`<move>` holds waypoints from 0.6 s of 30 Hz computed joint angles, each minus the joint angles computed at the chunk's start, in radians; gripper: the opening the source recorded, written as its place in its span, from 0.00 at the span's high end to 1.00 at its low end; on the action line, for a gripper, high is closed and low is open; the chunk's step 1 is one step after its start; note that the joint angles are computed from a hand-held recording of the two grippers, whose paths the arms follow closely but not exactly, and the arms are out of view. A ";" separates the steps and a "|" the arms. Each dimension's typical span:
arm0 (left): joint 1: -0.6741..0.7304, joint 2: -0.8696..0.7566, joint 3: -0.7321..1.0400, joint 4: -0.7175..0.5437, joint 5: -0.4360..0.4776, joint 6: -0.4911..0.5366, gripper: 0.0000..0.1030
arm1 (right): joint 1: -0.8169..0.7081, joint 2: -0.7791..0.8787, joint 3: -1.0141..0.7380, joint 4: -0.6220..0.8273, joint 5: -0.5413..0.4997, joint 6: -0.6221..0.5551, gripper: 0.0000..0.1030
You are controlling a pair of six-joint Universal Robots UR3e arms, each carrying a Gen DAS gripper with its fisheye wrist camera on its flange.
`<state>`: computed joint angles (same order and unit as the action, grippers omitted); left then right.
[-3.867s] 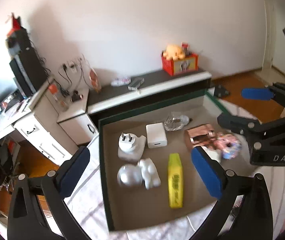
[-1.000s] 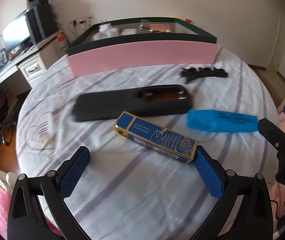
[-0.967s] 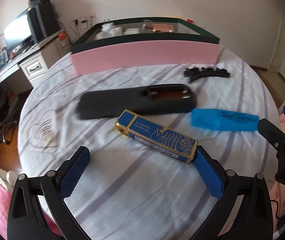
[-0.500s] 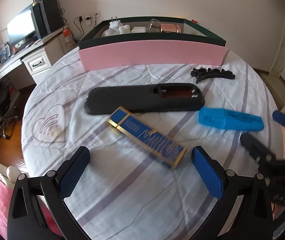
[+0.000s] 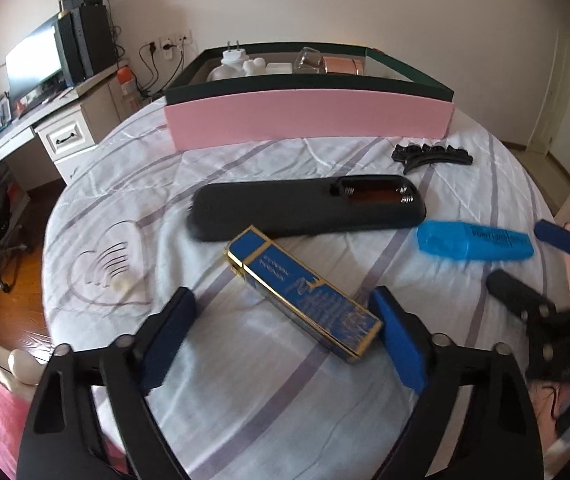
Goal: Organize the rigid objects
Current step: 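Grasp the blue-and-gold box with the left gripper while the right grasps the blue highlighter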
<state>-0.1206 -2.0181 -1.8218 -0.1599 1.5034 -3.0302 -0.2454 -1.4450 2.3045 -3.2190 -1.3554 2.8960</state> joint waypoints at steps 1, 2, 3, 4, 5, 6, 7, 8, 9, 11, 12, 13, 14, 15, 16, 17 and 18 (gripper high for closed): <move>0.007 0.015 -0.019 0.000 -0.002 0.012 0.20 | -0.001 0.001 0.001 -0.003 0.005 -0.002 0.00; 0.013 0.031 -0.035 -0.002 -0.005 0.024 0.22 | -0.005 0.001 0.001 -0.002 0.012 -0.007 0.00; 0.017 0.039 -0.041 -0.006 -0.006 0.029 0.25 | -0.008 0.002 -0.002 0.003 0.019 -0.011 0.00; 0.023 0.056 -0.057 -0.012 -0.005 0.034 0.28 | -0.009 0.003 -0.001 -0.001 0.025 -0.015 0.00; 0.028 0.068 -0.069 -0.013 -0.007 0.037 0.29 | -0.008 0.004 -0.004 0.000 0.025 -0.017 0.00; 0.036 0.078 -0.080 -0.012 -0.016 0.040 0.31 | -0.005 0.007 -0.009 0.004 0.022 -0.020 0.00; 0.041 0.078 -0.076 -0.019 -0.024 0.033 0.31 | -0.004 0.009 -0.012 0.002 0.022 -0.020 0.00; 0.044 0.075 -0.071 -0.018 -0.031 0.023 0.32 | -0.003 0.014 -0.015 0.000 0.024 -0.020 0.00; 0.044 0.067 -0.063 -0.014 -0.032 0.014 0.34 | -0.003 0.020 -0.020 -0.003 0.025 -0.021 0.00; 0.044 0.048 -0.034 -0.023 -0.042 -0.003 0.35 | 0.000 0.032 -0.028 -0.011 0.024 -0.029 0.00; 0.054 0.029 -0.013 -0.023 -0.074 -0.014 0.35 | 0.001 0.041 -0.036 -0.015 0.026 -0.036 0.00; 0.054 0.016 -0.001 -0.023 -0.079 -0.019 0.39 | 0.002 0.049 -0.045 -0.012 0.028 -0.043 0.00; 0.044 0.004 0.010 -0.017 -0.055 -0.019 0.42 | 0.000 0.056 -0.056 -0.003 0.036 -0.052 0.00; 0.035 -0.001 0.011 -0.002 -0.034 -0.008 0.49 | -0.006 0.058 -0.066 0.015 0.054 -0.062 0.00; 0.038 0.003 0.004 0.002 -0.044 0.004 0.54 | -0.011 0.058 -0.070 0.021 0.067 -0.068 0.00; 0.043 0.010 -0.008 0.007 -0.053 0.014 0.57 | -0.020 0.055 -0.069 0.026 0.087 -0.075 0.00; 0.048 0.019 -0.021 0.010 -0.058 0.026 0.63 | -0.030 0.050 -0.069 0.034 0.111 -0.080 0.01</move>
